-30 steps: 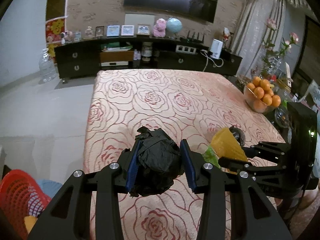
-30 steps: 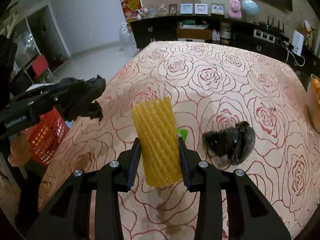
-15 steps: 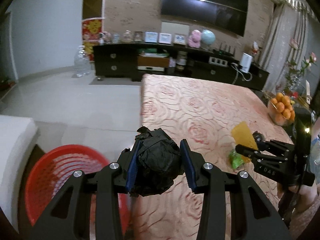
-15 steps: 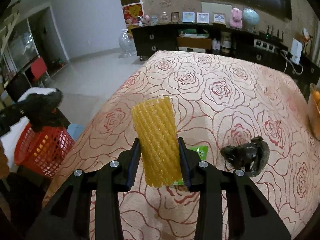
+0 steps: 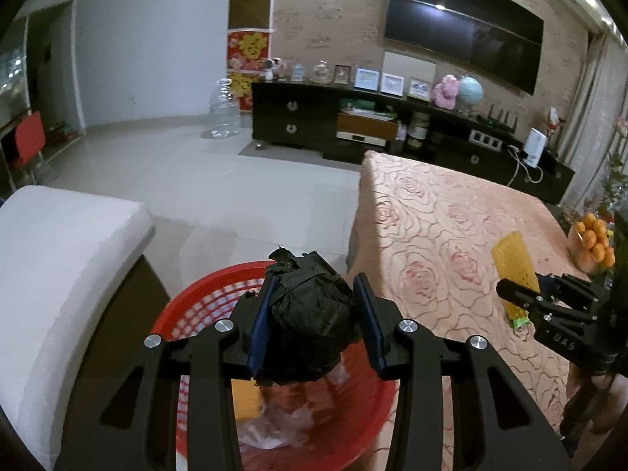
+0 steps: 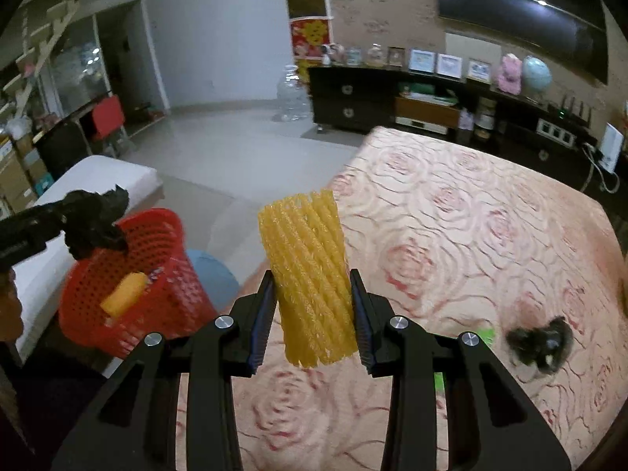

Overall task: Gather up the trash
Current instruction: 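Carry the black bag and yellow foam net over the red basket with both tools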

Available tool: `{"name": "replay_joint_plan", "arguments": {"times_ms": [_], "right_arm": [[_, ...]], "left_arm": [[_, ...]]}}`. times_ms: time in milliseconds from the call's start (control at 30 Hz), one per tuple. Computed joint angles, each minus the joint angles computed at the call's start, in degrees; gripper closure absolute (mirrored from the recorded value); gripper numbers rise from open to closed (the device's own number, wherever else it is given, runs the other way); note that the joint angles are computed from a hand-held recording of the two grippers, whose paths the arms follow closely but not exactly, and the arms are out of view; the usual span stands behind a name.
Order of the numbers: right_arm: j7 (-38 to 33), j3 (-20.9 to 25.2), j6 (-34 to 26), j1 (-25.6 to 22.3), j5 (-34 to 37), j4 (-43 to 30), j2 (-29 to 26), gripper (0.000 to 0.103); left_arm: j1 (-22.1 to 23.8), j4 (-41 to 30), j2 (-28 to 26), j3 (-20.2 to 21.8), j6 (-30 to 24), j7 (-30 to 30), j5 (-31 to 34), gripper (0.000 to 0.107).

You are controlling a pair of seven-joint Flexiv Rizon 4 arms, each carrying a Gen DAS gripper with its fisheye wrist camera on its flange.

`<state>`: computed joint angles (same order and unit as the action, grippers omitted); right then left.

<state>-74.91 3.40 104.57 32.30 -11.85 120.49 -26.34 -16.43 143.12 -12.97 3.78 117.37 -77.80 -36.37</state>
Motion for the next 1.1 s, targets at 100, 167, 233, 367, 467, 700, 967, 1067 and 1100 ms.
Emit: {"name": "replay_joint_plan", "arguments": {"times_ms": [100, 167, 233, 367, 467, 700, 967, 1067, 1100], "right_arm": [[0.35, 2.8, -0.8, -1.37, -1.12, -1.24, -0.15, 0.067], [0.68, 3.56, -1.32, -1.04, -1.64, -1.92, -0.19, 0.067], [1.1, 4.96, -1.98, -1.54, -2.33, -2.73, -0.42, 0.067], [2.2, 6.5, -3.46, -1.5, -3.37, -3.86, -0.76, 0.067], [2.79, 8.05, -4.15, -1.9, -4.11, -4.54, -1.09, 0.067], [3.23, 10.43, -5.9, -2.06, -5.82, -5.81, -1.53, 0.067], [3.06, 13.57, -8.72, -3.08, -6.62, -8.51, -3.06, 0.067], [2.67, 15.62, -10.5, -4.11, -6.47, -9.96, -3.8, 0.067], [2.51, 15.96, -11.01, -4.23, -6.35, -10.32, -3.97, 0.067]], "left_arm": [[-0.15, 0.88, 0.54, 0.51, 0.01, 0.24, -1.12, 0.069], [0.18, 1.43, 0.89, 0.53, -0.21, 0.06, -1.48, 0.069], [0.37, 1.87, 1.18, 0.62, -0.18, 0.1, -1.9, 0.069], [1.5, 2.69, 1.73, 0.42, -0.2, -0.56, -1.39, 0.069], [2.22, 3.1, 1.98, 0.32, -0.38, -1.26, -0.81, 0.069], [3.34, 3.86, 2.28, 0.61, -1.67, -2.67, 0.3, 0.069], [6.52, 4.58, 2.51, 0.76, -2.86, -5.27, 5.27, 0.069], [11.07, 4.83, 3.1, -0.41, -4.25, -9.32, 11.97, 0.069], [12.67, 4.81, 3.26, -0.83, -4.65, -10.9, 14.29, 0.069]]}}
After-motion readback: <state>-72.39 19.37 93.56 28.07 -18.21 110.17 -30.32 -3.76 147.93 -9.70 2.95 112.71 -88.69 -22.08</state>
